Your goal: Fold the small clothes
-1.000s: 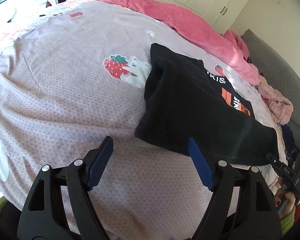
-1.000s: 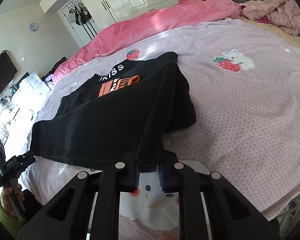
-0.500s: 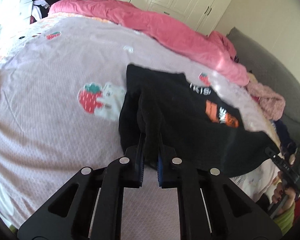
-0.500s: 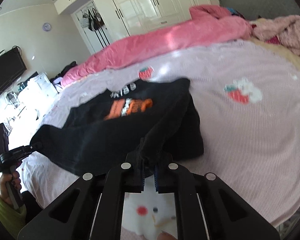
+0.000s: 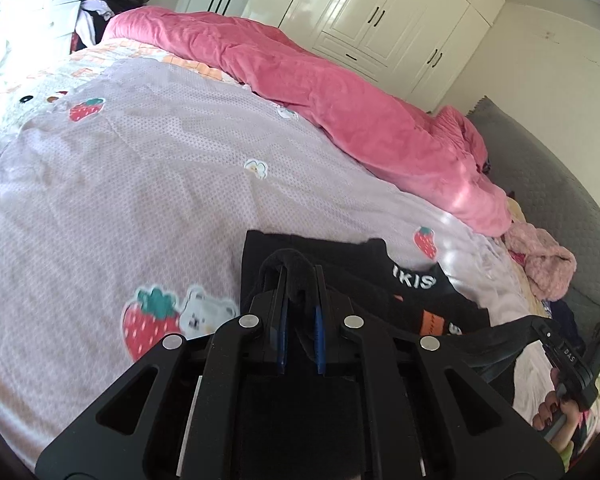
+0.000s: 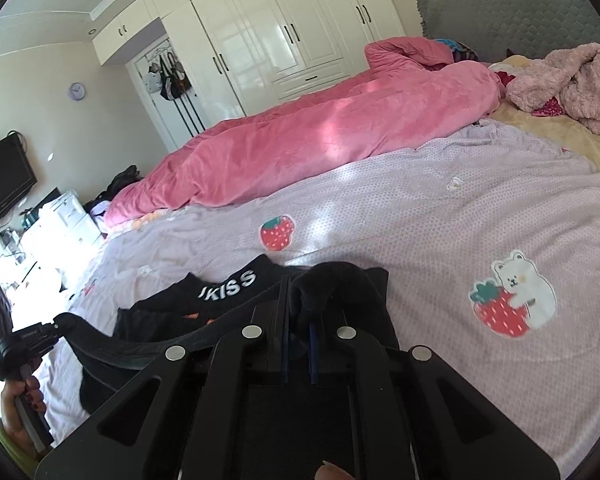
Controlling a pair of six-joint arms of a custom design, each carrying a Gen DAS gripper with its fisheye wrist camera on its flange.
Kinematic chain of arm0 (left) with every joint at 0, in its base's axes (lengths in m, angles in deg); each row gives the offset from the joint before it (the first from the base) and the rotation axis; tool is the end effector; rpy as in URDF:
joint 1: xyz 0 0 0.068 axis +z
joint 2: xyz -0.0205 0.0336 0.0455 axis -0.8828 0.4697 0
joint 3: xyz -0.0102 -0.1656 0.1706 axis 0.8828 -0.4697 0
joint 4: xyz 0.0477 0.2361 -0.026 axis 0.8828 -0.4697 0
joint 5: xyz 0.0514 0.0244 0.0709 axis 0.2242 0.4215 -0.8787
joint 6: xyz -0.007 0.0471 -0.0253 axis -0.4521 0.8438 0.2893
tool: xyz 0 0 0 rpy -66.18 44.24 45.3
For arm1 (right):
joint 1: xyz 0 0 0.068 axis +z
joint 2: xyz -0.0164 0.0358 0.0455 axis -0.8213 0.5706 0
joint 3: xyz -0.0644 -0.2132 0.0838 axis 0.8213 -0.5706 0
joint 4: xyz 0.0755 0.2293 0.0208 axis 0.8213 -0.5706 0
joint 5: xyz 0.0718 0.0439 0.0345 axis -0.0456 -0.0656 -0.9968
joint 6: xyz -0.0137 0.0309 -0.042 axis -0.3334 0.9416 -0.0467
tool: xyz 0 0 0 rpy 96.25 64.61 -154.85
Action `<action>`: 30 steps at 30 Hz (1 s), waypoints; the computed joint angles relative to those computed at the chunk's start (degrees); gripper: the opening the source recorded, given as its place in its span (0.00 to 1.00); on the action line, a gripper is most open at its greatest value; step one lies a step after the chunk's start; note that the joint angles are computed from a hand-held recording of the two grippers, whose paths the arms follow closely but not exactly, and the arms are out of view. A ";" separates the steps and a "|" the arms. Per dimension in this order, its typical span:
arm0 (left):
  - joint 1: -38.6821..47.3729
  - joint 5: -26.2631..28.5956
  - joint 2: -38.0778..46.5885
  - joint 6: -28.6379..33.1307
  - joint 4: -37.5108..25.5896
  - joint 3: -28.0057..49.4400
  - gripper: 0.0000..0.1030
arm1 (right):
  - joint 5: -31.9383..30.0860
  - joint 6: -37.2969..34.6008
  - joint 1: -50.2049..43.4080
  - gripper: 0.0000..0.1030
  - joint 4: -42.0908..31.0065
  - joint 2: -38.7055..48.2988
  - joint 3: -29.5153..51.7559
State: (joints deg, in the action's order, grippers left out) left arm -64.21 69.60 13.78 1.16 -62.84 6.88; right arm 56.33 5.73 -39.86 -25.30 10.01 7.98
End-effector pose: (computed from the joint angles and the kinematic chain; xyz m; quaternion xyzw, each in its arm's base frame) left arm 0.2207 -0.0190 0.1904 -0.0688 0.9003 -0.2057 0.3773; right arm 0.1460 0.0387 0.1876 0.0997 0.8684 0.1613 0.4581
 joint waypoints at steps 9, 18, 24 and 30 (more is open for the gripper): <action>-2.98 -4.73 12.66 0.36 12.90 -1.31 0.05 | -4.02 1.37 -5.94 0.06 18.33 21.16 -2.32; -1.94 -6.41 1.99 0.90 11.90 -3.51 0.31 | -1.65 -0.89 -6.77 0.38 19.76 16.90 -5.52; -11.12 -11.13 -1.80 2.95 6.42 -1.61 0.31 | 1.98 -2.78 -2.70 0.40 11.94 4.53 -7.27; -17.46 -15.26 6.42 4.63 7.28 -0.29 0.33 | 16.98 -4.76 10.02 0.52 11.36 11.35 -4.57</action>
